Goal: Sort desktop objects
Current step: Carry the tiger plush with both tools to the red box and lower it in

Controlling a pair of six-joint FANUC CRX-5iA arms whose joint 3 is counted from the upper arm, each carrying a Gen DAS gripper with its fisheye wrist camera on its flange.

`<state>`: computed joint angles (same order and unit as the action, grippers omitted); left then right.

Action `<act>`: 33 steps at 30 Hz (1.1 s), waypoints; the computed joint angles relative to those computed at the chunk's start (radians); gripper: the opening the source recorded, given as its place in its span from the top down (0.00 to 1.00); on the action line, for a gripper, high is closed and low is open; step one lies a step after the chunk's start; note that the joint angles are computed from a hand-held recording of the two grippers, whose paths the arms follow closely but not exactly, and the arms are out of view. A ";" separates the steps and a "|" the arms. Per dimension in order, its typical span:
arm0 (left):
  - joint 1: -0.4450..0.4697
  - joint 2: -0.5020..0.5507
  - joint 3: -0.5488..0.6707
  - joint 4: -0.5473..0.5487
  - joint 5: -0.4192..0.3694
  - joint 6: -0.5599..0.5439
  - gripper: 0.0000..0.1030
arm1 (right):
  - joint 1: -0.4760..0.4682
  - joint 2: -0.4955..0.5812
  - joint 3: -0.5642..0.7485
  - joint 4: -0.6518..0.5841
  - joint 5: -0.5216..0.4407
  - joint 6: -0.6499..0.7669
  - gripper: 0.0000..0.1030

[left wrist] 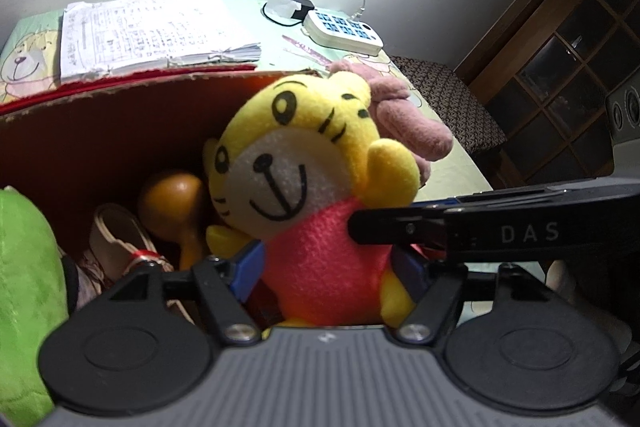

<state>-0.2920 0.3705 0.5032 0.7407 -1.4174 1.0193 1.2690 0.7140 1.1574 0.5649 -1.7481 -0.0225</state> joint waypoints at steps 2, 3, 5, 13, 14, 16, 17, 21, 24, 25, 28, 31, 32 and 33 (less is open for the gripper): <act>-0.003 0.003 0.006 -0.007 0.000 0.015 0.23 | 0.003 -0.053 -0.097 0.004 0.057 -0.047 0.70; -0.003 0.002 0.005 -0.008 0.001 0.017 0.22 | 0.006 -0.067 -0.124 0.010 0.074 -0.058 0.69; -0.004 0.000 0.002 -0.010 0.003 0.021 0.22 | 0.011 -0.080 -0.155 0.027 0.090 -0.075 0.69; -0.016 -0.007 0.015 -0.064 0.020 0.063 0.10 | 0.036 -0.172 -0.362 0.106 0.199 -0.207 0.69; -0.017 -0.009 0.016 -0.070 0.022 0.066 0.10 | 0.038 -0.176 -0.374 0.116 0.205 -0.215 0.69; -0.020 -0.015 0.015 -0.083 0.030 0.072 0.09 | 0.043 -0.187 -0.405 0.136 0.220 -0.244 0.69; -0.022 -0.017 0.016 -0.090 0.032 0.074 0.09 | 0.045 -0.196 -0.426 0.147 0.231 -0.261 0.69; -0.032 -0.025 0.023 -0.123 0.041 0.078 0.08 | 0.051 -0.216 -0.474 0.172 0.256 -0.309 0.70; -0.040 -0.030 0.032 -0.150 0.043 0.081 0.08 | 0.053 -0.219 -0.485 0.180 0.257 -0.311 0.72; -0.043 -0.029 0.038 -0.159 0.042 0.085 0.08 | 0.054 -0.217 -0.483 0.182 0.252 -0.303 0.74; -0.048 -0.033 0.045 -0.176 0.042 0.091 0.08 | 0.057 -0.222 -0.493 0.186 0.254 -0.308 0.74; -0.055 -0.038 0.054 -0.200 0.045 0.100 0.08 | 0.061 -0.243 -0.533 0.196 0.278 -0.350 0.75; -0.057 -0.038 0.058 -0.206 0.044 0.104 0.08 | 0.062 -0.249 -0.546 0.201 0.286 -0.363 0.75; -0.059 -0.037 0.063 -0.211 0.042 0.110 0.08 | 0.063 -0.254 -0.557 0.207 0.293 -0.372 0.75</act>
<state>-0.3508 0.3334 0.5660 0.5293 -1.3758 1.1289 1.3324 0.4596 0.6002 0.7715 -1.4556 -0.3949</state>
